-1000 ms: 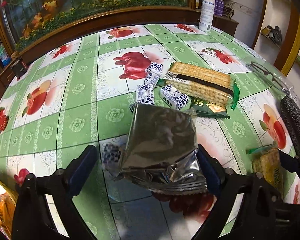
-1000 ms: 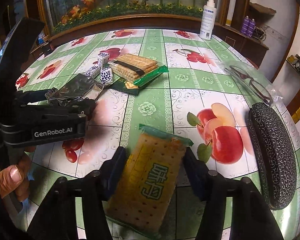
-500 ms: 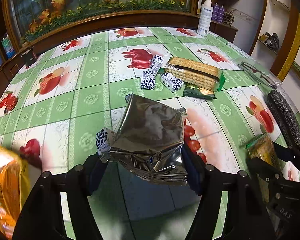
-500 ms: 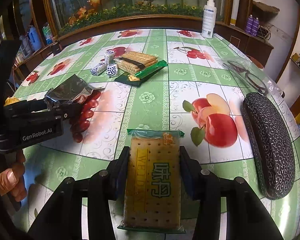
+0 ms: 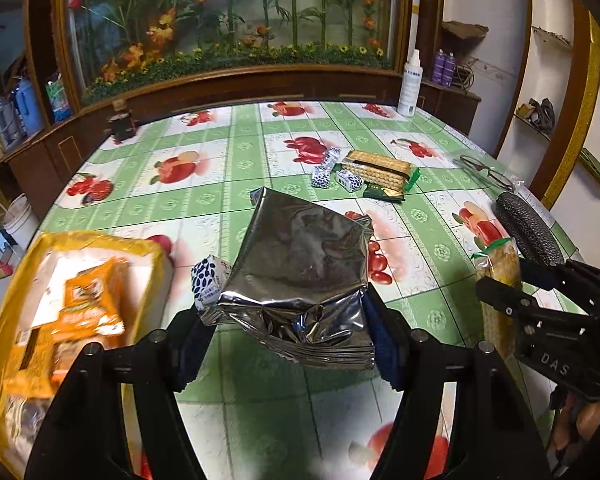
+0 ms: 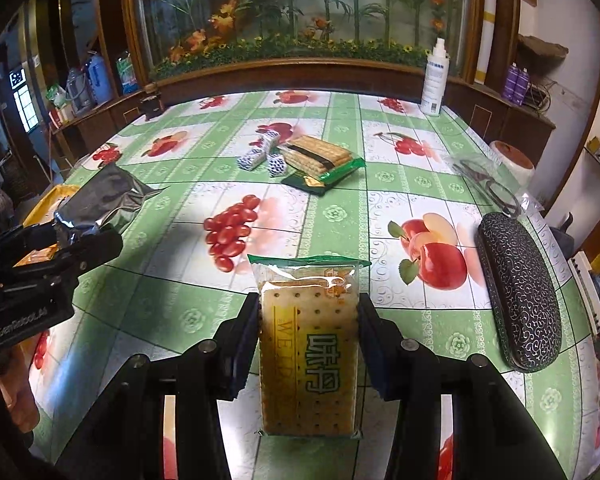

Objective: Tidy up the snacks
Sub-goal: 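Carry the foil packet and cracker pack over the tray and release them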

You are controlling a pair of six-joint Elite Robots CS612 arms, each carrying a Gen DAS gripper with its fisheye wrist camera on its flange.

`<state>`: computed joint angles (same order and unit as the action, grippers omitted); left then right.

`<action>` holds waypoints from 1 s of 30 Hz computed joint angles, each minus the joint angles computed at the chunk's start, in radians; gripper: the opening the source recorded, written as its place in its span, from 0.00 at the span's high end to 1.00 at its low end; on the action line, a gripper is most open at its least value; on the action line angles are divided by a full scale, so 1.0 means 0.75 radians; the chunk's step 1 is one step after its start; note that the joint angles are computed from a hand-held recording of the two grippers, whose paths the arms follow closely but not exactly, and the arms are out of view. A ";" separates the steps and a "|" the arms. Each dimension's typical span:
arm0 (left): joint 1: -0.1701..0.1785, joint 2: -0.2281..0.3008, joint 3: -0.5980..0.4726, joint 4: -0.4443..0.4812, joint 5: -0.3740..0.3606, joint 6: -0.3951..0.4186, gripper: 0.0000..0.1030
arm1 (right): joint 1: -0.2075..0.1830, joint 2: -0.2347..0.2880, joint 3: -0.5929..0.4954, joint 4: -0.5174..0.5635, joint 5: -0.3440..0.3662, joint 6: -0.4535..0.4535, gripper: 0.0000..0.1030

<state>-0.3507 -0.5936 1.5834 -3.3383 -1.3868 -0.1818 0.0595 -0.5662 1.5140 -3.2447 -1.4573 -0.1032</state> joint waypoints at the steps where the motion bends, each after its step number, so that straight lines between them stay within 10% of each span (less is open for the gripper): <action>1: -0.002 -0.011 0.023 -0.019 0.013 -0.006 0.34 | 0.002 -0.005 0.008 -0.010 0.006 -0.006 0.53; 30: 0.070 -0.163 0.387 -0.352 0.280 -0.215 0.34 | 0.161 -0.104 0.120 -0.206 0.123 -0.238 0.54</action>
<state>-0.2980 -0.7162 1.8736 -3.6021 -1.1770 -0.3428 0.1801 -0.6443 1.6037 -3.3989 -1.3653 -0.2813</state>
